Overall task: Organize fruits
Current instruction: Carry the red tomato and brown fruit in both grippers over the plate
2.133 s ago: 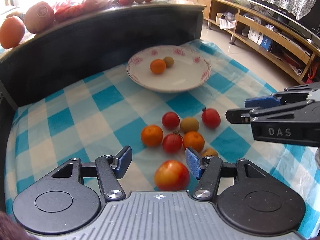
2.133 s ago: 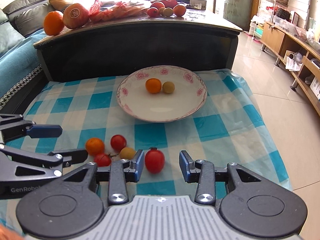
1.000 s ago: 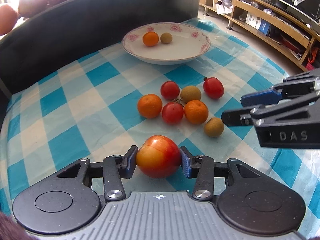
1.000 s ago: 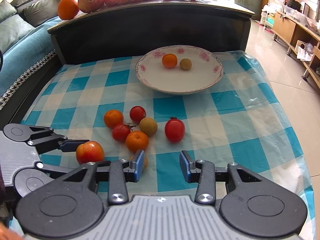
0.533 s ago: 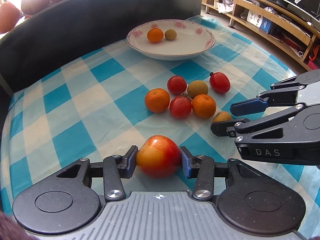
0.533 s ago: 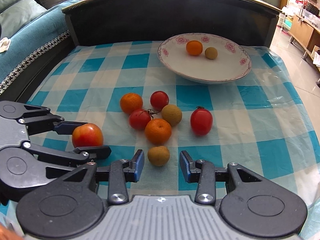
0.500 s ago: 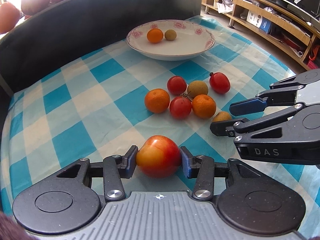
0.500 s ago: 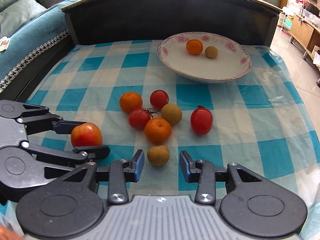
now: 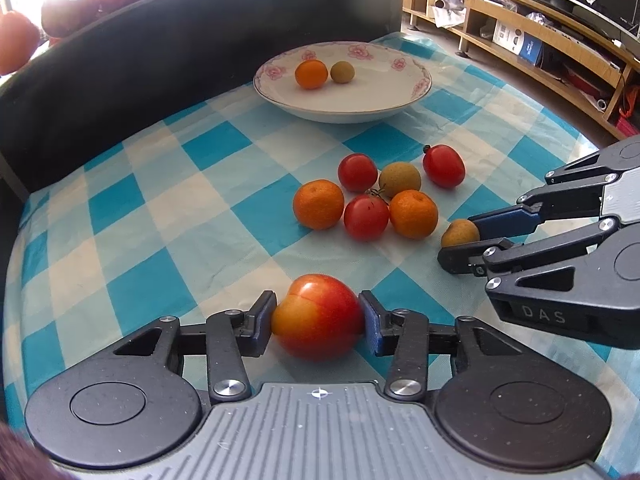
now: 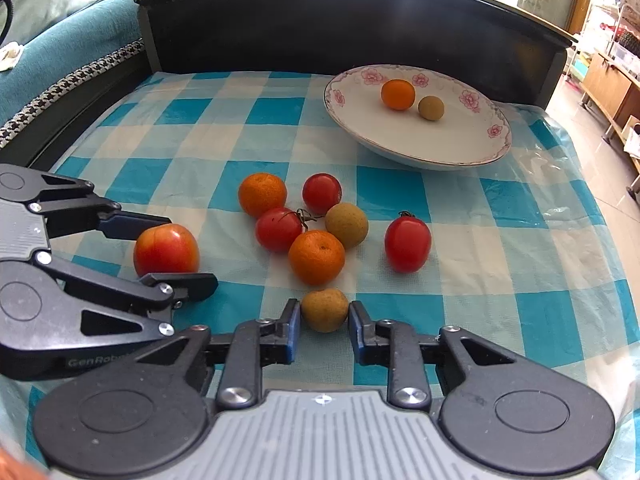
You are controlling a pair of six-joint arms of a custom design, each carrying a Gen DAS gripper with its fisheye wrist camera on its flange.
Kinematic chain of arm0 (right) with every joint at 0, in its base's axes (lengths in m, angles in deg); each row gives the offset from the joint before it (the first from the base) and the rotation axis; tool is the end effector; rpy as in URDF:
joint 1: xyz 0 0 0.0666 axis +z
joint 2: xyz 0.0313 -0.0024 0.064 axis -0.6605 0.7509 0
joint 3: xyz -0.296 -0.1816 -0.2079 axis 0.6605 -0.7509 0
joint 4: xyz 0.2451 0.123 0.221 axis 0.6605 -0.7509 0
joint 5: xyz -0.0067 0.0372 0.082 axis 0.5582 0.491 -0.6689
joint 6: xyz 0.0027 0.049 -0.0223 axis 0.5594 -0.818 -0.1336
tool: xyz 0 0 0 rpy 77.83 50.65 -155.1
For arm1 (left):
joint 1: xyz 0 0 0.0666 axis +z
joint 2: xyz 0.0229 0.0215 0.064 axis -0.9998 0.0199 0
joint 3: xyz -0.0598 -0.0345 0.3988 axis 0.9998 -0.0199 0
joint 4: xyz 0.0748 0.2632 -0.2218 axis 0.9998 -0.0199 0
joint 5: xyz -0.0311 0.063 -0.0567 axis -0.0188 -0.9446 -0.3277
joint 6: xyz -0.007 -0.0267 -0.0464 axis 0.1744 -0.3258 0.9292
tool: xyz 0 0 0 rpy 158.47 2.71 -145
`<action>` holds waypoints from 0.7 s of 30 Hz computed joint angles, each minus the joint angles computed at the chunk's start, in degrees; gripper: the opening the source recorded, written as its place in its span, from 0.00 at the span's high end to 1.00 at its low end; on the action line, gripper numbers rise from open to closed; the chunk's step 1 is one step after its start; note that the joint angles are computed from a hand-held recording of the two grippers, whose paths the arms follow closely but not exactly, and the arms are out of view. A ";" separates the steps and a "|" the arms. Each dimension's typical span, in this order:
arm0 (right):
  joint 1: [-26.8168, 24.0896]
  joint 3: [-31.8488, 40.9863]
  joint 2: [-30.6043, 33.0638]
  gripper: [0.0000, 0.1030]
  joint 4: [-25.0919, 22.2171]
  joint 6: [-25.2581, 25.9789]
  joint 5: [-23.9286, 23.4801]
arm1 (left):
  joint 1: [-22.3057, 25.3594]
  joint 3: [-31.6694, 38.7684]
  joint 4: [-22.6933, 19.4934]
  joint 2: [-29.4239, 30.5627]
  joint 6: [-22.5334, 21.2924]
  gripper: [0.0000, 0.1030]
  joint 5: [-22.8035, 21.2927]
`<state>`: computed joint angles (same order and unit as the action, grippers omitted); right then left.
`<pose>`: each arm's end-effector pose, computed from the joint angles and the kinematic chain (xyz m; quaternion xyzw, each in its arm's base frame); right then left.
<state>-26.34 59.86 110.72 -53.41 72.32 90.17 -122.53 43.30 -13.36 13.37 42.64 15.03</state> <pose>0.3378 0.0832 0.3672 0.0179 0.9531 -0.0127 0.3018 0.4003 -0.2707 0.3776 0.3840 0.8702 -0.0939 0.2940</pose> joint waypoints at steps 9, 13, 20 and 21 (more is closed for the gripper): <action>-0.99 -0.29 -1.37 0.71 -0.43 -1.50 -0.72 | -0.10 0.74 -0.73 -0.14 0.95 0.49 0.67; -0.99 -0.24 -1.87 0.71 -0.51 -1.78 -0.77 | -0.35 1.08 -0.26 -0.49 1.38 0.49 1.39; -0.60 0.19 -2.50 0.71 -0.50 -2.09 -0.03 | -0.90 2.34 0.18 -0.04 2.40 0.49 1.27; -0.54 0.30 -2.58 0.71 -0.47 -2.20 0.07 | -0.93 2.52 0.20 0.06 2.57 0.49 1.23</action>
<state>-26.89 60.16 108.14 -53.88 70.13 90.25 -123.46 45.82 -13.16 13.43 45.21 16.26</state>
